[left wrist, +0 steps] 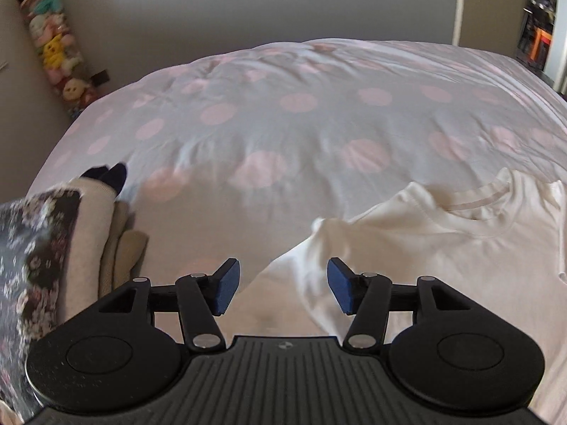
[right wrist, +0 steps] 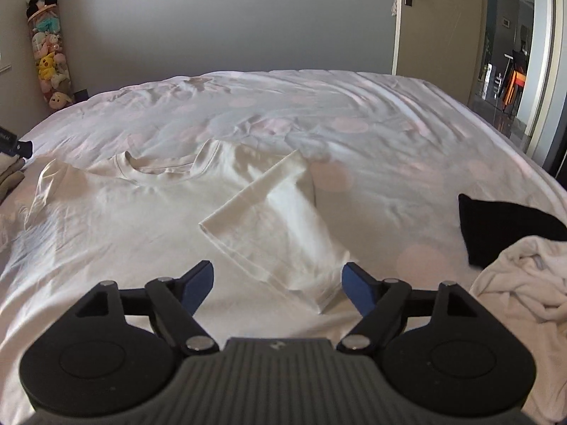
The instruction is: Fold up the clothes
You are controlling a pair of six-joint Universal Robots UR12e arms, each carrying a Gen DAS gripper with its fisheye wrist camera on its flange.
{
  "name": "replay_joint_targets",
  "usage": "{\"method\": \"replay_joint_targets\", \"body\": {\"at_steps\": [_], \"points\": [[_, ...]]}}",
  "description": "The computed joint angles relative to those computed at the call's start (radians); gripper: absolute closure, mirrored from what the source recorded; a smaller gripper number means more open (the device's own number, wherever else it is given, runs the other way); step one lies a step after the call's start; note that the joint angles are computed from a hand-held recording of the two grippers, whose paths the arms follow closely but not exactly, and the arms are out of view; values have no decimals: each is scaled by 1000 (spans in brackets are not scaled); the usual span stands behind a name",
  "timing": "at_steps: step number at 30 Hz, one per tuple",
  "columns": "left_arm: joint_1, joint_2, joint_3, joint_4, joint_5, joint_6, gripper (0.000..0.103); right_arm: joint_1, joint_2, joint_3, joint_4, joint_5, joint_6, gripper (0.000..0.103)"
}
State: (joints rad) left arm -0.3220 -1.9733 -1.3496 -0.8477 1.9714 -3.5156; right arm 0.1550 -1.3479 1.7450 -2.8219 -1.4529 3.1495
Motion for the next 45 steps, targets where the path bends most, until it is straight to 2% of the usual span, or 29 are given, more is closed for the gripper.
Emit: {"method": "replay_joint_targets", "body": {"at_steps": [3, 5, 10, 12, 13, 17, 23, 27, 33, 36, 40, 42, 45], "points": [[24, 23, -66, 24, 1, -89, 49, 17, -14, 32, -26, 4, 138, 21], [40, 43, -112, 51, -21, -123, 49, 29, -7, 47, -59, 3, 167, 21], [44, 38, -144, 55, 3, -109, 50, 62, 32, 54, -155, -71, 111, 21], [45, 32, -145, 40, -1, -118, 70, 59, 39, 56, -172, -56, 102, 21], [46, 30, -146, 36, -10, -122, 92, 57, 42, 56, -177, -51, 98, 21], [41, 31, -143, 56, -8, -114, 100, 47, 53, 52, -171, -41, 107, 21], [29, 63, -107, 81, -7, -45, 100, 31, 51, 54, -156, -14, 153, 21], [7, 53, -28, 62, -40, 36, 100, 27, 43, 58, -169, 0, 158, 21], [-36, -13, 99, 19, -176, 124, 100, 23, 29, 66, -192, 10, 162, 21], [-49, -53, 157, -60, -277, 151, 96, 20, 25, 69, -208, 24, 163, 21], [-69, -65, 164, -63, -262, 176, 86, 13, 22, 73, -217, 49, 164, 21], [-71, -52, 146, -59, -238, 171, 81, 11, 23, 72, -218, 57, 172, 21], [-77, -22, 99, -55, -185, 174, 68, 8, 24, 71, -220, 66, 187, 21]]}}
